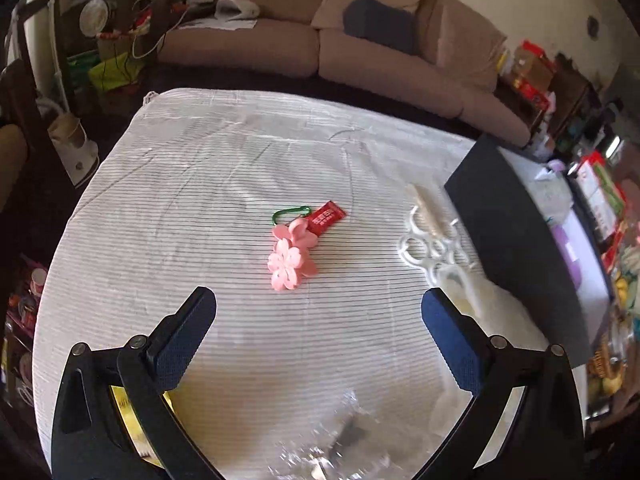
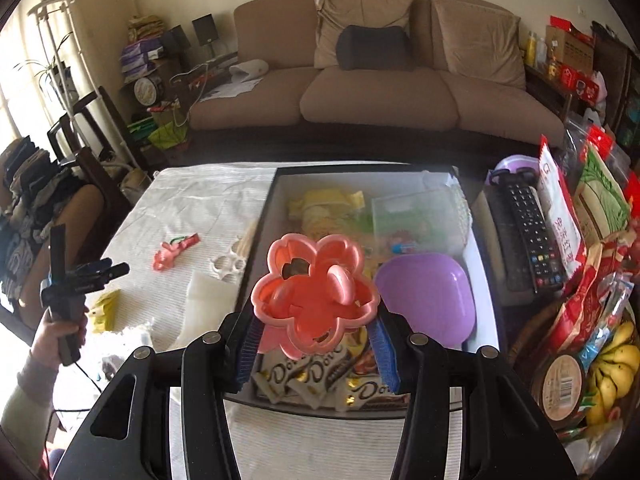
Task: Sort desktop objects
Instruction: 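Carry the cutter to the purple dish with the right gripper while the left grasps a pink piece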
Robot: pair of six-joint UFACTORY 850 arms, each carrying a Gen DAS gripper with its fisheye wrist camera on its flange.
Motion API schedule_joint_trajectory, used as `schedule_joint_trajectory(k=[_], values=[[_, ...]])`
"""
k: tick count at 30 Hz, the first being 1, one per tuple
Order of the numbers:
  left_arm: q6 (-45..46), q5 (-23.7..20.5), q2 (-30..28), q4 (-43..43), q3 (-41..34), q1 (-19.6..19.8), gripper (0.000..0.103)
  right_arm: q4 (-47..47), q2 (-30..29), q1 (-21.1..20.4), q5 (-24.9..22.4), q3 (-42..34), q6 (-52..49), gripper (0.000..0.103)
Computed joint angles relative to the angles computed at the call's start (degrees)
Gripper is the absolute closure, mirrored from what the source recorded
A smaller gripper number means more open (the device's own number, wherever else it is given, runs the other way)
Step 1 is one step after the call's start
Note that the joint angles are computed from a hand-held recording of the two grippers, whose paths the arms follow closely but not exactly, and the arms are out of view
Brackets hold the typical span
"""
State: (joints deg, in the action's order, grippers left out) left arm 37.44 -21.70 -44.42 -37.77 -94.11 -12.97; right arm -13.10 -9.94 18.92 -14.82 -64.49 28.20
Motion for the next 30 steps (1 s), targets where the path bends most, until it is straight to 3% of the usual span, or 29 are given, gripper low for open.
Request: schedule_joint_trajectory(k=[3, 4, 6, 7, 8, 9, 11, 14, 16, 20, 25, 30], values=[[-13.46, -0.71, -5.81, 13.92, -6.71, -1.39, 0.002, 5.96, -0.56, -2.79, 0.67, 1.31, -6.72, 0.053], [-16.30, -0.62, -7.18, 16.55, -8.13, -1.69, 0.007, 7.70, -1.00, -3.57, 0.85, 1.38, -8.77, 0.053], [-20.46, -1.61, -9.20, 20.06, -10.25, -2.21, 0.026, 10.56, -2.10, -4.71, 1.30, 1.17, -11.94, 0.053], [-23.49, -2.52, -10.11, 22.85, -11.23, -2.41, 0.041, 12.06, -2.71, -5.11, 1.56, 0.97, -13.49, 0.053], [-25.69, -3.30, -10.81, 24.75, -11.91, -2.57, 0.062, 13.32, -3.33, -5.45, 1.73, 0.67, -14.94, 0.053], [-26.38, -3.66, -11.13, 24.99, -12.06, -2.58, 0.072, 14.46, -3.97, -5.67, 1.88, 0.32, -16.27, 0.053], [-26.14, -2.64, -10.29, 22.65, -10.79, -2.15, 0.087, 17.24, -4.95, -5.95, 2.25, -0.13, -19.24, 0.053], [-22.13, -2.70, -8.89, 15.92, -9.85, -1.09, 0.098, 19.55, -5.88, -5.89, 2.75, -0.41, -21.45, 0.053], [-20.44, -4.12, -8.42, 13.27, -10.10, -0.60, 0.098, 21.13, -6.28, -5.95, 2.88, -0.61, -22.88, 0.053], [-22.94, -4.89, -7.45, 16.95, -10.01, -0.82, 0.098, 20.90, -6.31, -6.10, 2.61, -0.63, -22.38, 0.053], [-12.15, -4.60, -1.41, 5.57, -4.91, -1.24, 0.098, 18.05, -6.12, -6.88, 1.78, -0.91, -19.81, 0.053], [-1.09, -9.76, 2.72, -4.89, -5.44, -5.09, 0.098, 15.19, -8.80, -8.39, -0.52, -3.25, -17.14, 0.053]])
